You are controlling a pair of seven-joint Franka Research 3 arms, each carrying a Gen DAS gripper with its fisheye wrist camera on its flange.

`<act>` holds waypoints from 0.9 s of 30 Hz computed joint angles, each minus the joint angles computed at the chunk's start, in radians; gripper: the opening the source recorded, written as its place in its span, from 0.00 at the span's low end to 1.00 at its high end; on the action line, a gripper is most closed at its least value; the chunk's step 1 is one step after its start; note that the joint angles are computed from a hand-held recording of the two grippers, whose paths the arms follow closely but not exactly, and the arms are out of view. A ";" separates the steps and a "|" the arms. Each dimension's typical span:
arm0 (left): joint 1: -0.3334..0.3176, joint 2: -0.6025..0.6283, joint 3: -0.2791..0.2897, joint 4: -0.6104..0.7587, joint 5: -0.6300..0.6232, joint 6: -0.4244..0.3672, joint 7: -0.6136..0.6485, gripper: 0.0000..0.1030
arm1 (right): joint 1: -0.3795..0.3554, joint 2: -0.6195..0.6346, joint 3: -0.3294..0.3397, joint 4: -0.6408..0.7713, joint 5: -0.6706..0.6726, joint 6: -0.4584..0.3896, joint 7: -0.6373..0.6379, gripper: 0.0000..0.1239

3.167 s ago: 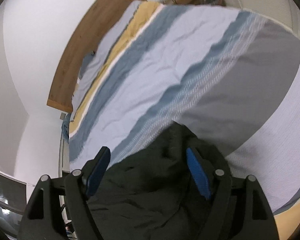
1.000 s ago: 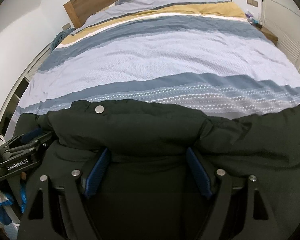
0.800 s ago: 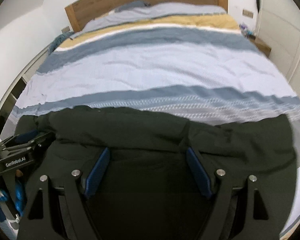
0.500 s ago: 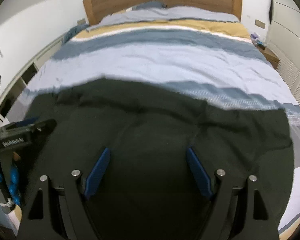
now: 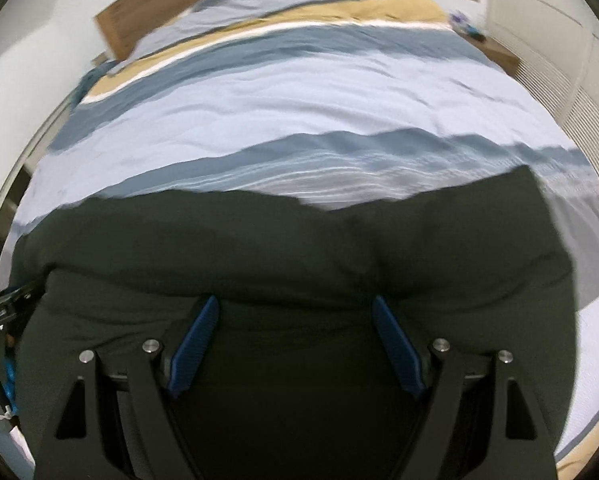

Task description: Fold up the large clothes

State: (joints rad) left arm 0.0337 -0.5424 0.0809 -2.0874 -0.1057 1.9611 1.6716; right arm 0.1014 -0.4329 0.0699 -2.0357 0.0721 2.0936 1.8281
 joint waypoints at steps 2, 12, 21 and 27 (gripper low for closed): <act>0.007 -0.004 -0.004 0.005 0.010 0.003 -0.011 0.99 | -0.016 0.008 0.000 0.016 -0.030 -0.027 0.007 0.63; -0.019 -0.247 0.041 -0.106 -0.003 -0.012 0.041 0.97 | 0.015 -0.184 0.039 -0.045 -0.053 -0.039 -0.020 0.63; -0.042 -0.353 0.014 -0.216 0.075 -0.008 0.010 0.98 | 0.066 -0.232 0.129 -0.117 -0.012 -0.043 0.023 0.63; -0.054 -0.375 0.013 -0.235 0.109 -0.011 -0.003 0.98 | 0.072 -0.232 0.124 -0.128 -0.050 -0.057 0.012 0.63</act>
